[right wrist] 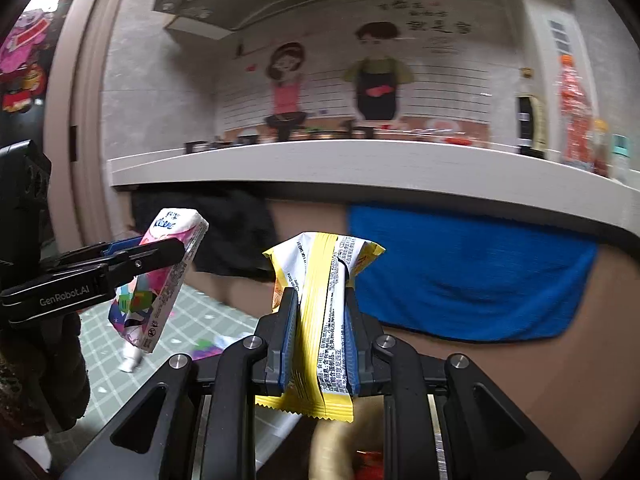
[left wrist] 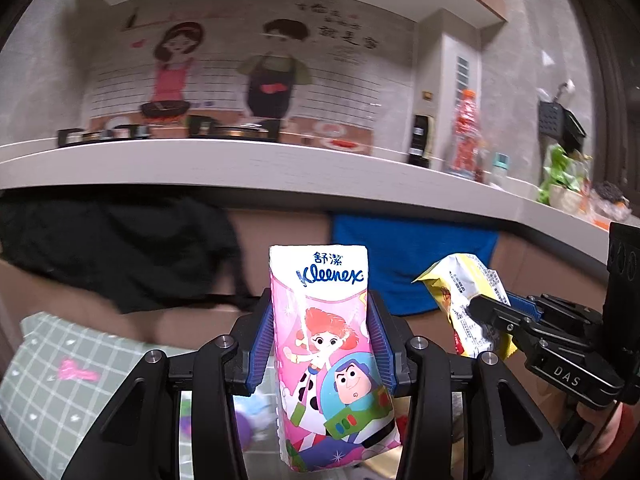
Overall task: Collect trash
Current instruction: 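Carry Kleenex pack in left tool and yellow packet in right tool to bin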
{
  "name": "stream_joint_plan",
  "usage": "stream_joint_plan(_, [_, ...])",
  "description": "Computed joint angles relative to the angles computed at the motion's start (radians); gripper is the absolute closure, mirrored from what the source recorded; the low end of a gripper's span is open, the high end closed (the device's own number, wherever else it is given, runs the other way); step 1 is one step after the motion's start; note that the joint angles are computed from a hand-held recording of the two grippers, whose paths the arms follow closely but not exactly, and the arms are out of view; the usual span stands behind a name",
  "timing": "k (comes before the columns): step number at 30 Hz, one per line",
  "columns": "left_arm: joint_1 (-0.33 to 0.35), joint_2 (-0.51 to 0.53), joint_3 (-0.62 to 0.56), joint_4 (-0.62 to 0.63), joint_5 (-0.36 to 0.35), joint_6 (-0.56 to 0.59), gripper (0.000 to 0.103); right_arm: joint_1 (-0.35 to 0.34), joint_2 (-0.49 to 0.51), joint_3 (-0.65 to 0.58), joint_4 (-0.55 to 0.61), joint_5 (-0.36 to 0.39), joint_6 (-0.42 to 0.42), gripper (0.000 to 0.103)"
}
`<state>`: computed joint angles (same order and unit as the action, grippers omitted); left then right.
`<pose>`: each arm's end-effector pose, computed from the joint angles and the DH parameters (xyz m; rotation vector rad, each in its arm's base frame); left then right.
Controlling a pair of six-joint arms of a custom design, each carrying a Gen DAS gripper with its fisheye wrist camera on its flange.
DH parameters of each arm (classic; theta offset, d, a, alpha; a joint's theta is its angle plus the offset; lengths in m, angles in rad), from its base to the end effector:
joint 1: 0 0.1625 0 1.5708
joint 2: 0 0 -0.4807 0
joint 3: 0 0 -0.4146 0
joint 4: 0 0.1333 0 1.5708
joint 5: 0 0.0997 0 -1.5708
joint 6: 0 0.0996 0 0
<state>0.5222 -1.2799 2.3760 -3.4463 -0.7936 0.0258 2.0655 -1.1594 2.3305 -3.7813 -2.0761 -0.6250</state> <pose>-0.2871 -0.3996 0.2738 0.9116 2.3462 -1.3864 0.3024 -0.3814 0.2630 0.9298 -2.1208 1.2694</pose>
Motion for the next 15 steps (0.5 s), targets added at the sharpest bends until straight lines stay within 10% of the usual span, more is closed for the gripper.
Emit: stream_joint_plan(15, [0.027, 0.231, -0.055, -0.016, -0.13, -0.07, 0.058, -0.167, -0.144, 0.121, -0.051, -0.002, 0.014, 0.084])
